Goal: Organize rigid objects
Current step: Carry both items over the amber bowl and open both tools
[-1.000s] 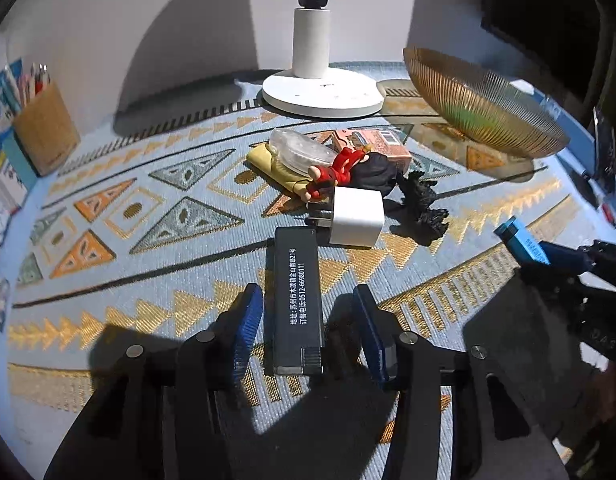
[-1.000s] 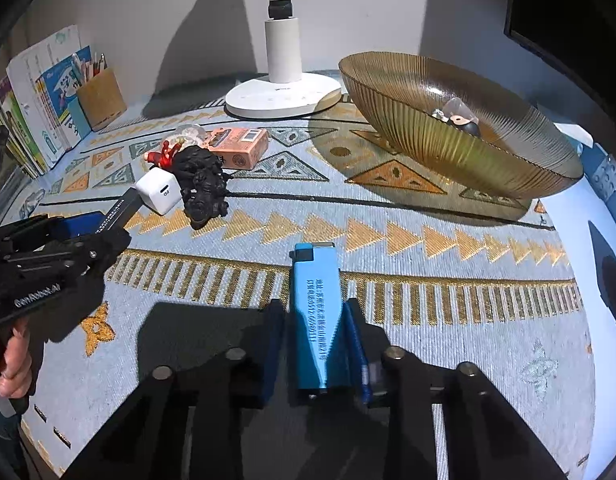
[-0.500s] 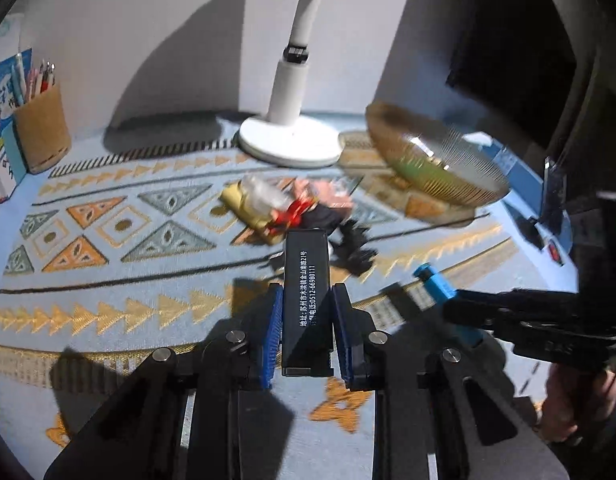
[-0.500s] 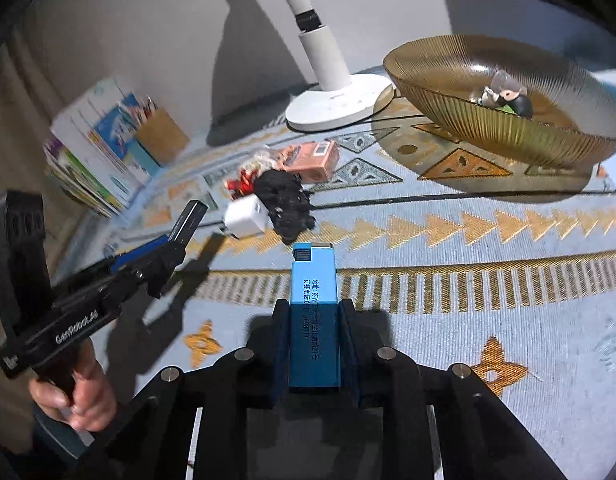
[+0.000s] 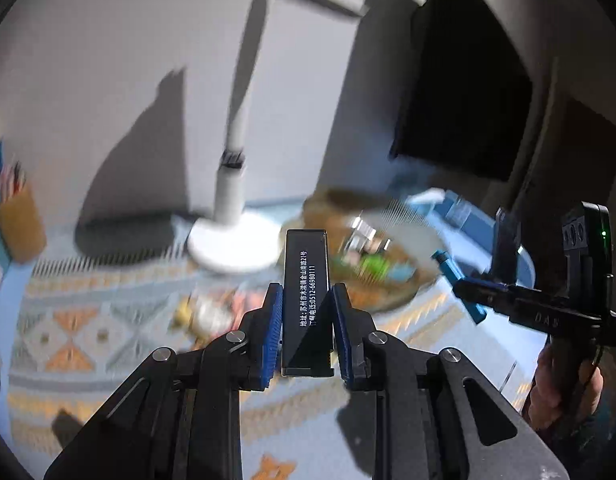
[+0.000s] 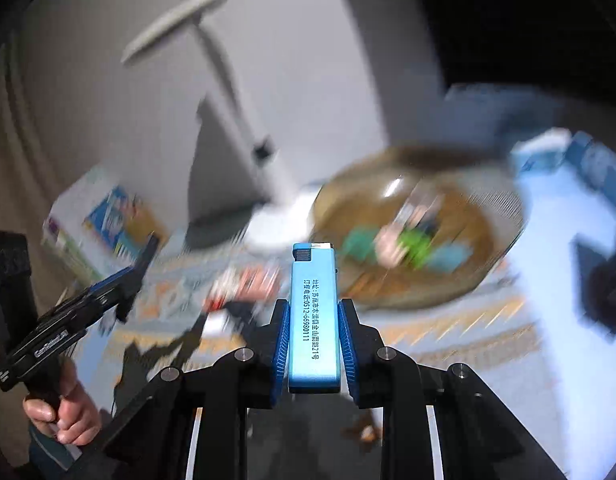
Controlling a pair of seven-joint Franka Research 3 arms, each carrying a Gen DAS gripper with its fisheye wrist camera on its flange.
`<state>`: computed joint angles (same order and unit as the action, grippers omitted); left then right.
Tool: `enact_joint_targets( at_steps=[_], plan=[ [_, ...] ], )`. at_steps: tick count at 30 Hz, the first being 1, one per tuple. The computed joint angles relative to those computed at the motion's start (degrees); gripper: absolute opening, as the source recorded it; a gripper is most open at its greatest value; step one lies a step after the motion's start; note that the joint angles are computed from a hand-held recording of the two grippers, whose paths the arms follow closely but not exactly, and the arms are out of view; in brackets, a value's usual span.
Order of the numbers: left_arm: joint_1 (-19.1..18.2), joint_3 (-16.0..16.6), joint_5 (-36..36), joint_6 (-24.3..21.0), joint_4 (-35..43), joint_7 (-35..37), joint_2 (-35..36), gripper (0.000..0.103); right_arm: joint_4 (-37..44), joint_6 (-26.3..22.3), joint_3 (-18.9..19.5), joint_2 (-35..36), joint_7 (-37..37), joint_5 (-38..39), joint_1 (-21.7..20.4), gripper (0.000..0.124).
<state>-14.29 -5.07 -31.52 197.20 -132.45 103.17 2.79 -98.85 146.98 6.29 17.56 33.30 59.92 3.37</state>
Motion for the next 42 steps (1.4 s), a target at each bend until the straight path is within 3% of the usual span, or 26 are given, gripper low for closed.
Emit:
enact_joint_targets(
  at_steps=[5, 7, 10, 18, 23, 30, 31, 32, 34, 39, 42],
  plan=[
    [-1.1, 1.2, 5.7, -0.6, 10.4, -1.4, 4.3, 0.021, 7.5, 12.3, -1.5, 2.9, 4.5, -4.0, 0.9, 0.024],
    [-2.8, 2.8, 7.0, -1.8, 15.6, -2.3, 7.3, 0.021, 10.4, 14.7, -1.7, 4.8, 8.0, -7.1, 0.8, 0.024],
    [-2.5, 2.7, 10.3, -5.2, 23.6, -6.0, 12.9, 0.021, 15.1, 17.2, -3.8, 8.8, 15.6, -14.5, 2.2, 0.024],
    [-5.8, 8.0, 15.6, -20.0, 42.8, -16.7, 29.0, 0.021, 31.3, 6.3, -7.6, 22.6, 33.4, -30.6, 3.0, 0.024],
    [-3.3, 5.6, 18.9, -26.1, 48.1, -19.4, 33.9, 0.021, 35.8, 1.9, -5.9, 27.0, 37.0, -36.3, 1.3, 0.024],
    [-0.4, 1.6, 24.0, -30.8, 51.9, -21.2, 37.1, 0.022, 42.5, -2.6, -5.2, 31.6, 41.6, -41.5, 0.7, 0.024],
    [0.5, 0.5, 24.5, -31.6, 52.5, -21.0, 37.3, 0.033, 42.6, -2.7, -5.3, 31.5, 42.3, -42.0, 0.8, 0.027],
    [0.4, 0.8, 25.5, -31.6, 52.4, -22.0, 37.0, 0.039, 43.1, -2.9, -5.5, 31.7, 43.0, -42.4, 0.8, 0.030],
    [0.2, 1.6, 27.5, -29.0, 50.0, -24.3, 35.1, 0.039, 42.5, -1.8, -5.0, 31.0, 43.4, -42.2, 0.2, 0.041],
    [7.0, -4.8, 27.7, -22.1, 39.4, -24.2, 27.6, 0.040, 34.3, 3.8, -3.2, 25.1, 40.8, -40.1, -1.1, 0.042],
    [7.6, -3.7, 29.9, -15.3, 29.4, -26.6, 20.3, 0.040, 29.7, 4.7, -1.7, 21.7, 38.1, -38.2, -1.7, 0.042]
  ],
)
